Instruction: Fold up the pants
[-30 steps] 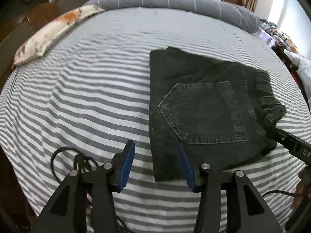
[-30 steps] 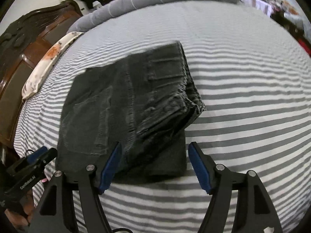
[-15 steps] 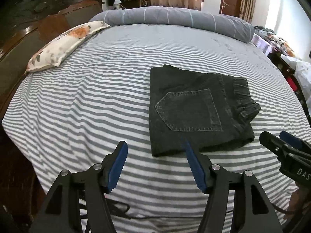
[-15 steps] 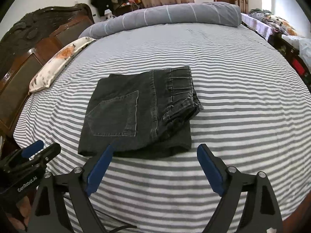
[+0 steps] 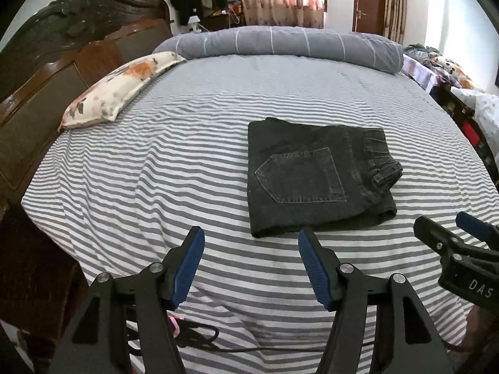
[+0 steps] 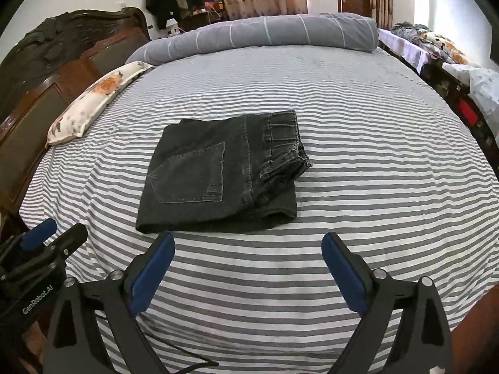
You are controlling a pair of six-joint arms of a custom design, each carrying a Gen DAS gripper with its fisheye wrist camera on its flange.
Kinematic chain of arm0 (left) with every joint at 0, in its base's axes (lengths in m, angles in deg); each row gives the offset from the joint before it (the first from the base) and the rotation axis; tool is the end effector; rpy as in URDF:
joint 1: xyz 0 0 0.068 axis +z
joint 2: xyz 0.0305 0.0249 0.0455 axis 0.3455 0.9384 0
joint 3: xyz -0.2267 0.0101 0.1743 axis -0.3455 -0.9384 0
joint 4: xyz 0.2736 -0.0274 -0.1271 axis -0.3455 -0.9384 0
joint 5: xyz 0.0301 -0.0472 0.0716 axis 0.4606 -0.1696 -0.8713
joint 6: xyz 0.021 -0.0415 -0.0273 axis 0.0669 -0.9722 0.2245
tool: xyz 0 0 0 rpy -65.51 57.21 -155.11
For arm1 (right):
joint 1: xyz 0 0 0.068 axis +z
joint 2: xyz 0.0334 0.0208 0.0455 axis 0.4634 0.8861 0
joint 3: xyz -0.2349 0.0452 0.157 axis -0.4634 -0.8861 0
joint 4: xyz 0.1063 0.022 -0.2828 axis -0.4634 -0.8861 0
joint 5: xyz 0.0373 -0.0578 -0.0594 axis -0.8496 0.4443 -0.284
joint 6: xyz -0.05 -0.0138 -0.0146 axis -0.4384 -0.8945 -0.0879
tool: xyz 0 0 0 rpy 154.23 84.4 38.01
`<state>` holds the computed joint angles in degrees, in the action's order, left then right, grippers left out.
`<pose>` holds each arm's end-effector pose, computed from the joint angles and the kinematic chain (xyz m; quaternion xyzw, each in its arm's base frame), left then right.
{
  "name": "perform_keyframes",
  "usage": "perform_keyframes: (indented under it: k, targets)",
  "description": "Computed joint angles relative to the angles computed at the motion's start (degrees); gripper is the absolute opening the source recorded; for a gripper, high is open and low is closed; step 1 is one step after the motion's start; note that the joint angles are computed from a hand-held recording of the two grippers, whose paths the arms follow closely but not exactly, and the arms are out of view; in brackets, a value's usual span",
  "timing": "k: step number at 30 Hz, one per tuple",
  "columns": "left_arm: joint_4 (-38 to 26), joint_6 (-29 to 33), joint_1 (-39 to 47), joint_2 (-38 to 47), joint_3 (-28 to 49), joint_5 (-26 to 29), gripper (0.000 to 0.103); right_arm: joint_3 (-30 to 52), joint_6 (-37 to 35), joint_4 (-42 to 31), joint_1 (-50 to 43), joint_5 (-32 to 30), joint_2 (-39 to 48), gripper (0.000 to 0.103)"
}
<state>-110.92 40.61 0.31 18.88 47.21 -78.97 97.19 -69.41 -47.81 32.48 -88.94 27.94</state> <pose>0.2208 -0.0694 0.2762 -0.0156 0.9403 0.0297 0.3386 0.2515 0.0239 0.2516 0.0012 0.9451 0.0665 0.3199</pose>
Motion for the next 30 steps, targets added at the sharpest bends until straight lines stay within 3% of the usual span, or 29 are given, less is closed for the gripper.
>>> perform_keyframes:
  k: [10,30]
  targets:
    - [-3.5,-1.9,-3.9,-1.5,-0.4,-2.1,0.064,-1.1,-1.9,-1.4,2.1,2.6,-3.4,0.095]
    - [-3.9,-2.5,-5.6,-3.3,-1.8,-3.1,0.064,-2.8,-2.0,-2.5,2.5,3.2,-5.8,0.095]
